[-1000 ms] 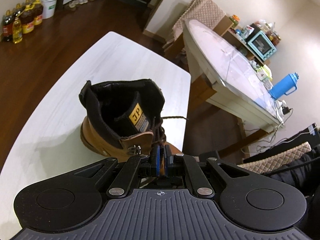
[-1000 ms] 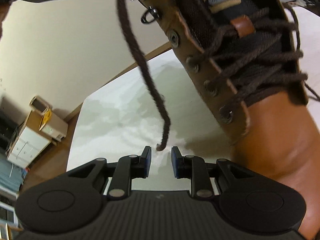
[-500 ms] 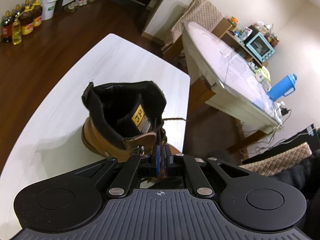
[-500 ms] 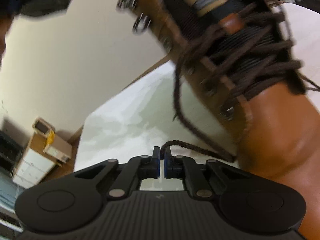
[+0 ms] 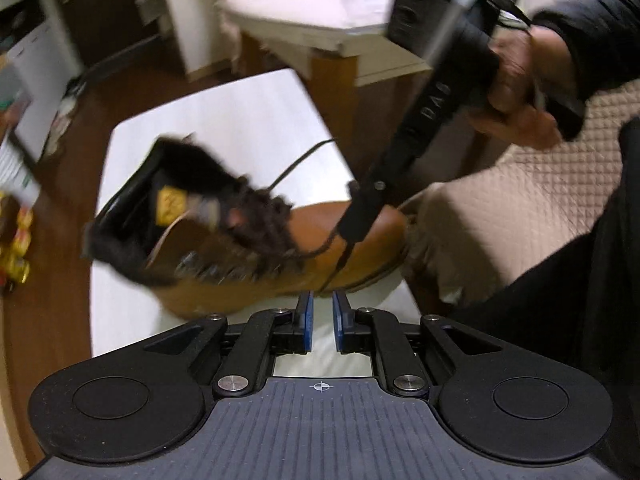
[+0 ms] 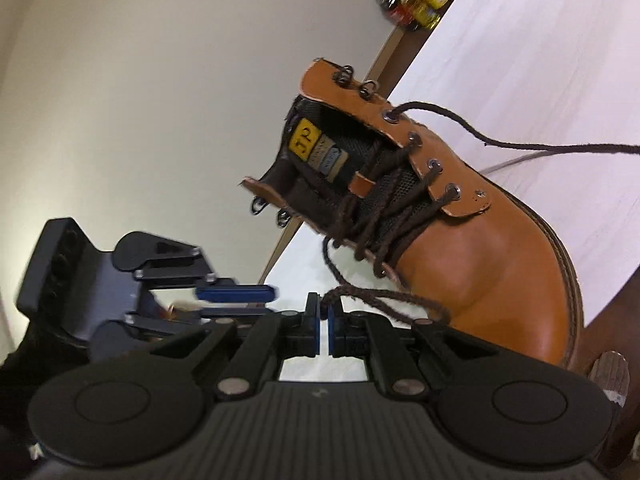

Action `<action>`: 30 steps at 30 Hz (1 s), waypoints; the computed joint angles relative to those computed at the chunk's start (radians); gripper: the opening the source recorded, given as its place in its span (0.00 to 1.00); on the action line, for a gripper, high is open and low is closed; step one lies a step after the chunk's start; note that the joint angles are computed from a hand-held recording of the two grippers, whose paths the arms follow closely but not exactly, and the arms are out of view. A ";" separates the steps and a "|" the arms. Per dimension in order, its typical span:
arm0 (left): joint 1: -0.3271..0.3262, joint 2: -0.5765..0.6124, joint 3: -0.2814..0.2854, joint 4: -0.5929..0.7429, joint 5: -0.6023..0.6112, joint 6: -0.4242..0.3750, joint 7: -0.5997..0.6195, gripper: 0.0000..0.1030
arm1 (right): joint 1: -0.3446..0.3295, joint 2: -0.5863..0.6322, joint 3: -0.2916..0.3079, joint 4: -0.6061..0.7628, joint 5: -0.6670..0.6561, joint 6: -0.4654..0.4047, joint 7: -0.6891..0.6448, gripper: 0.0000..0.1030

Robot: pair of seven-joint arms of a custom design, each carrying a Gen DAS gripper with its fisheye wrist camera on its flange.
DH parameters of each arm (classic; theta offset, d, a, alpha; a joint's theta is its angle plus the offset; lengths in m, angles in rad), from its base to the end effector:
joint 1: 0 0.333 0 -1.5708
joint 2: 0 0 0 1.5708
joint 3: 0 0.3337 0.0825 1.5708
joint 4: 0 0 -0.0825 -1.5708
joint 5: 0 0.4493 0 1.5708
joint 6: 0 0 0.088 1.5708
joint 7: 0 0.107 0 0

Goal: Lace up shoes with both hands

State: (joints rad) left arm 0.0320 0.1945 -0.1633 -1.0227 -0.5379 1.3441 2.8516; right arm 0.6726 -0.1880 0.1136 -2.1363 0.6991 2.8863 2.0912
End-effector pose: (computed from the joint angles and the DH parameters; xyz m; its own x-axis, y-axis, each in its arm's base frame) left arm 0.6205 -0.1293 0.8022 -0.9999 -0.0078 -0.0106 -0.0009 0.8466 -0.5322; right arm 0.4477 0.4013 0.5823 -0.0626 -0.5875 -0.8068 -0.8755 0.4205 -0.2382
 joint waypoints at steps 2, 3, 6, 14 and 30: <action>-0.006 -0.017 -0.005 -0.031 0.008 0.013 0.044 0.11 | 0.023 0.016 -0.032 0.036 0.079 -0.048 -0.106 0.04; -0.012 -0.031 -0.007 -0.052 0.021 0.025 0.078 0.11 | 0.021 0.020 -0.037 0.046 0.115 -0.062 -0.149 0.04; -0.034 -0.026 -0.006 -0.042 0.052 0.011 0.074 0.05 | 0.003 0.053 -0.019 0.084 0.186 -0.066 -0.211 0.04; -0.034 0.044 -0.008 0.064 0.034 -0.043 -0.232 0.02 | -0.026 -0.011 0.012 -0.007 0.209 0.055 0.001 0.17; -0.032 0.044 -0.017 0.067 0.035 -0.050 -0.296 0.03 | -0.018 0.041 0.038 0.019 0.115 0.139 0.120 0.03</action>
